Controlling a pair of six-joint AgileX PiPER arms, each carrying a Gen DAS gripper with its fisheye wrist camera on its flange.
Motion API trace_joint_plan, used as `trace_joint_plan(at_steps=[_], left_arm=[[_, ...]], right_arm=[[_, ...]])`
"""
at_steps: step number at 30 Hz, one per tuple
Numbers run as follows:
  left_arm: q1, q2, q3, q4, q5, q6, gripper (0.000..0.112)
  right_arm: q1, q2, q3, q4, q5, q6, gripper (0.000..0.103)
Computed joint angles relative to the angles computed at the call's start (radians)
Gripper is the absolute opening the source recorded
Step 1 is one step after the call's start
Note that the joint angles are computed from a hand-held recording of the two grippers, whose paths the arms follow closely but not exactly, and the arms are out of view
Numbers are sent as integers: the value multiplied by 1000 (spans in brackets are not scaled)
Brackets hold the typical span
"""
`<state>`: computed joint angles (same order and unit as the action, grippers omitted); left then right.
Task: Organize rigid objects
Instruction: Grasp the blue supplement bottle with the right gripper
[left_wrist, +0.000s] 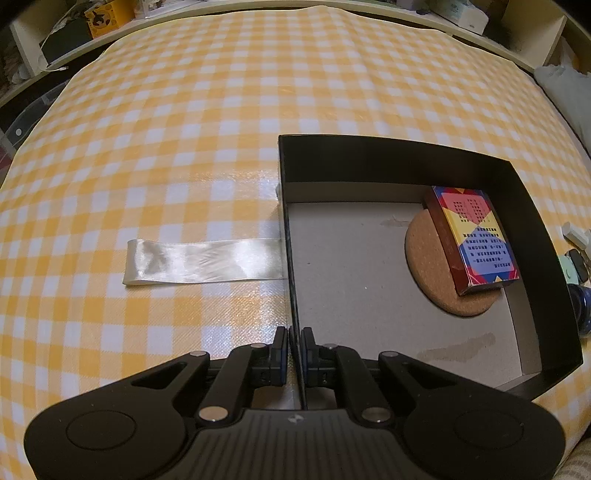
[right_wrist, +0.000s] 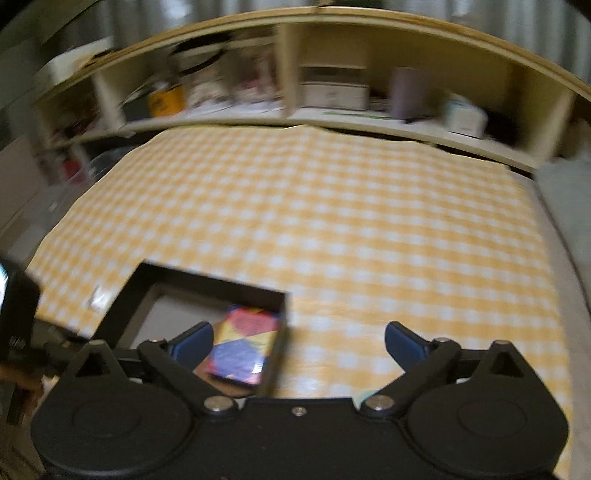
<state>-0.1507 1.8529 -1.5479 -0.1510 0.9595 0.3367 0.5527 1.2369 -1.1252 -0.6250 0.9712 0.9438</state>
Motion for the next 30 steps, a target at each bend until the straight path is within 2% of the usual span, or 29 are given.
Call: trace_joint_plan(at_steps=[4,9,16,25,30], left_arm=[[24,-4,-9,-15,14,-1,8],[77,-18,-11,-31,19,-10,7],[151,10,-99,-51,70,24,5],[164,-1,-106,-46,83,38,4],[146,0,-103,-32,75,19,4]], right_arm=[[-57,-59,39,12,40,84,103],[-179,-124,115,143,26,135,103],[-191,-148,168,165,55,172,103],[-232,-23,186,272,15,89,103],[-213,27,183,267,15,83,103]])
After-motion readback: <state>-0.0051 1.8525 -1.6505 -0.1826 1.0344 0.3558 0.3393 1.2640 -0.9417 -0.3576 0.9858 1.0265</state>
